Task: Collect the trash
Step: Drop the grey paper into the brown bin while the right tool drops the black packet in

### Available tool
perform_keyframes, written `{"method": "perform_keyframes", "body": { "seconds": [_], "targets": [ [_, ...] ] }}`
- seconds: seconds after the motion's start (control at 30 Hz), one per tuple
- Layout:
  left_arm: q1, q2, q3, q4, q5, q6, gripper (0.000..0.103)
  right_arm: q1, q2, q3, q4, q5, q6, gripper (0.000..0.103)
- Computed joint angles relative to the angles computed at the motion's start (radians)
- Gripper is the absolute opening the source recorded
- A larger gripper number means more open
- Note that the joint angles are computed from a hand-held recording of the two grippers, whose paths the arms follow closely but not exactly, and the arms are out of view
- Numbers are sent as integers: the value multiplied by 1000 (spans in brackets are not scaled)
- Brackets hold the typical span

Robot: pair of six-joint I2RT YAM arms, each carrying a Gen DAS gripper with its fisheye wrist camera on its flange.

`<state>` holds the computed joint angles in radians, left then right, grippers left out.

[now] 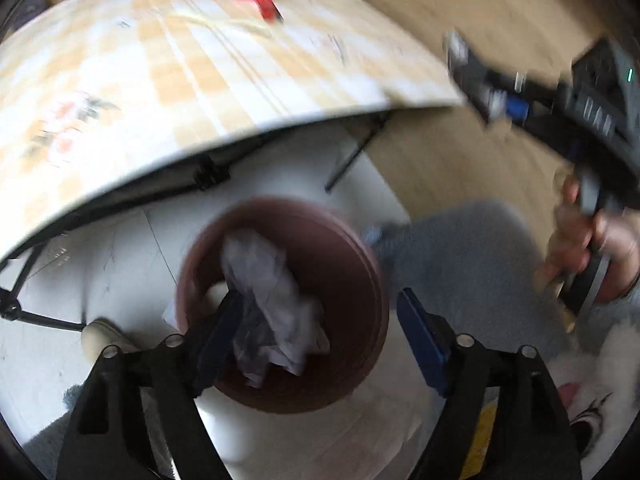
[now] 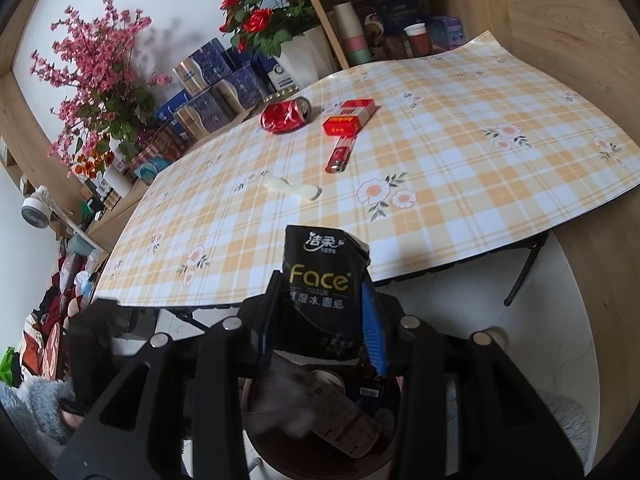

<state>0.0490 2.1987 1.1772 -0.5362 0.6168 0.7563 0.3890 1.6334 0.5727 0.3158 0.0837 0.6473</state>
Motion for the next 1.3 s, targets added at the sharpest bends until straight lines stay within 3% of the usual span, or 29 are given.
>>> {"method": "perform_keyframes", "body": {
  "seconds": [0.1,0.3,0.43,0.63,1.1,1.17,1.23,1.3],
  "targets": [
    [61,-79,-61,121,57,-110,88,28,34,22,-13,12,-11,39],
    [183,-198,-189,436,40,-427,88,91,130,75,-27,-4,-28,39],
    [230,-228,-233,523,11,-588,88,126,199,118,-49,-28,-31,39],
    [233,-225,-268,557,-48,-622,88,172,296,187,-100,-54,-37,39],
    [241,-176,-245,536,-66,-648,88,209,414,285,-221,-79,-43,46],
    [244,-168,-238,531,-73,-654,88,212,421,298,-237,-75,-42,57],
    [247,-161,-232,524,-75,-661,88,215,419,301,-246,-64,-45,77],
    [251,-156,-228,521,-77,-666,88,221,414,302,-250,-50,-49,88]
  ]
}}
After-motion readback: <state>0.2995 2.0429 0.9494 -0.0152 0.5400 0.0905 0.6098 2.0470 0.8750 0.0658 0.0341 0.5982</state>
